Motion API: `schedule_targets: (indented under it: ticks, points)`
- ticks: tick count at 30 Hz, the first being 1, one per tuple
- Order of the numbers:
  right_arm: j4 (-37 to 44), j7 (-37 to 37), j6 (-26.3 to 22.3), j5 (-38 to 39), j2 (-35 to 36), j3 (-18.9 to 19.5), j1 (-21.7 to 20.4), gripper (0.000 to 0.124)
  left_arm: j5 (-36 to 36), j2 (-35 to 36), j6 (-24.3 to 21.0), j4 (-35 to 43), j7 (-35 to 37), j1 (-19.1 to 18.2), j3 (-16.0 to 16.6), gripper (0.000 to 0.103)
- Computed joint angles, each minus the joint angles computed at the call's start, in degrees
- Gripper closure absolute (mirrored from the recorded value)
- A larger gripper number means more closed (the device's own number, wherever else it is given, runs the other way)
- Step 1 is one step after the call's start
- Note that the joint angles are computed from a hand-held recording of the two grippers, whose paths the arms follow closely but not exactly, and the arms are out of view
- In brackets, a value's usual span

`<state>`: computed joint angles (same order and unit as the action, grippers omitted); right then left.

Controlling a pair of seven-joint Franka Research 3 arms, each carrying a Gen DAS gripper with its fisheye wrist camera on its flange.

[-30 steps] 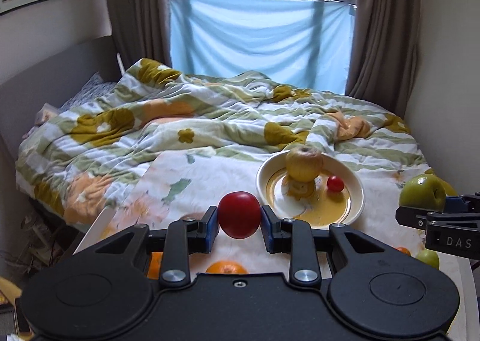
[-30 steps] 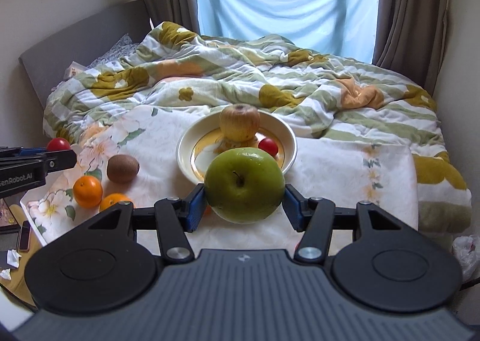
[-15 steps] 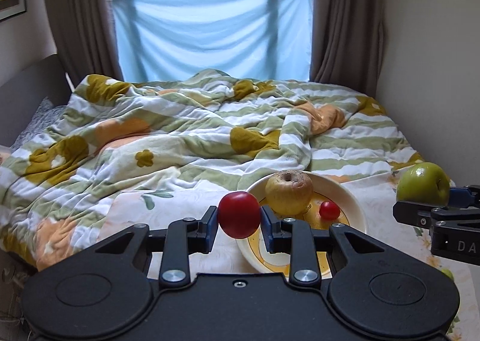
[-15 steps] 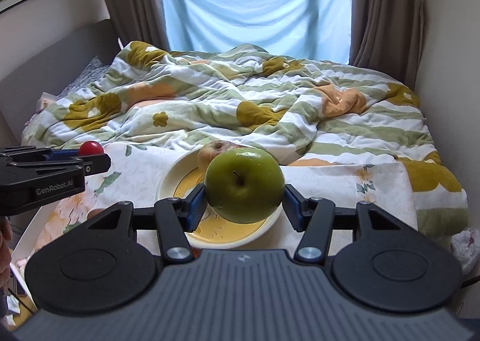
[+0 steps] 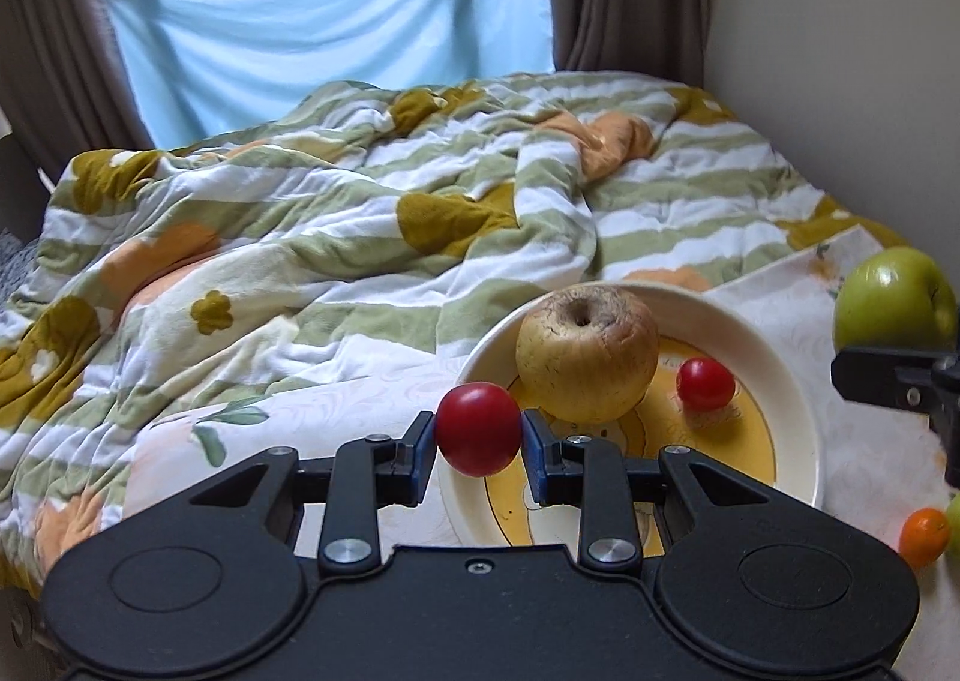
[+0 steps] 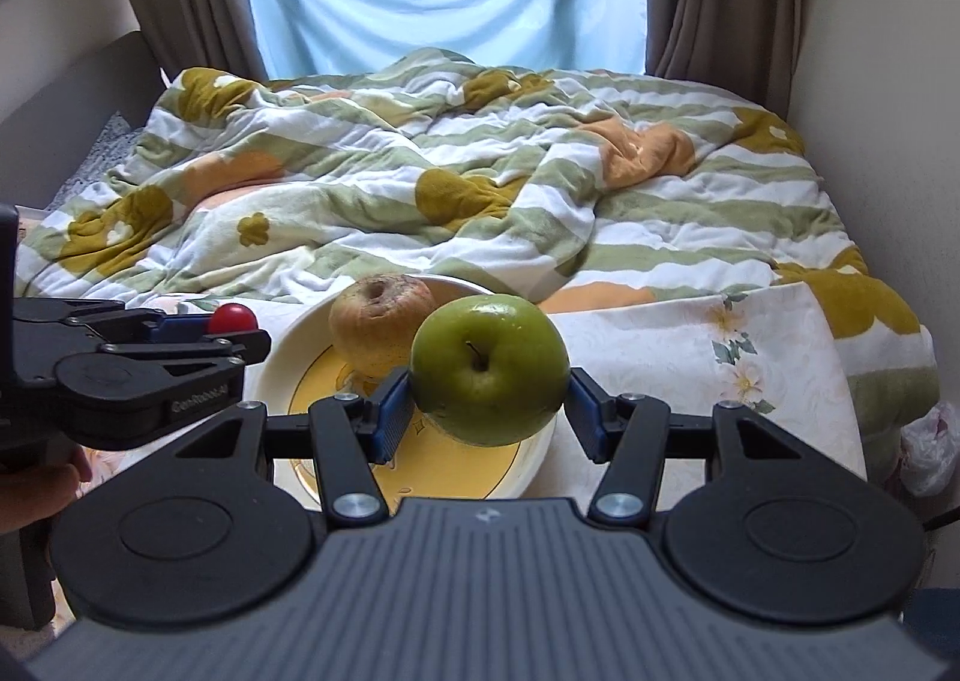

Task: Organize fruits
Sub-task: 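Carry the cherry tomato into the bowl and open the left tool while the right grasps the green apple, then lower the green apple into the bowl and open the right tool while the left tool withdraws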

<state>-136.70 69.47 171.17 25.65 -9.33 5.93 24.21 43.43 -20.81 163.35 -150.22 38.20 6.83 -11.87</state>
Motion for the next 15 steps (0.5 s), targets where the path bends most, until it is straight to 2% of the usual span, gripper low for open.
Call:
schedule_targets:
  ticks: [7,8,9,10,11,13,15]
  points:
    - [1.77,11.58,-0.08,-9.93,2.98,2.73,-3.42,0.054,4.50,3.20,2.06,0.89,2.16,0.85,-0.05,0.066]
    - [1.86,12.66,-0.20,-10.98,3.14,2.76,-3.55,0.054,5.50,3.34,2.24,0.98,2.01,1.08,-0.24,0.056]
    - [2.01,13.74,-0.33,-12.15,3.36,2.81,-3.72,0.054,6.15,3.39,2.57,0.96,2.20,1.08,-0.15,0.036]
    - [2.31,15.24,-0.50,-13.74,3.68,3.00,-4.01,0.054,6.17,3.24,2.50,0.86,2.79,0.78,0.08,0.023]
    - [2.58,16.30,-0.63,-14.87,3.95,3.01,-4.12,0.054,6.99,2.72,2.44,0.63,2.46,0.99,-0.17,0.005]
    - [2.87,18.12,-0.84,-16.64,4.20,2.92,-4.22,0.054,11.21,0.62,3.29,-0.47,-0.32,2.60,-1.47,0.003]
    - [2.90,19.24,-0.97,-17.66,4.10,2.75,-4.16,0.054,10.03,-1.01,2.99,-1.58,1.60,1.38,-0.42,0.003]
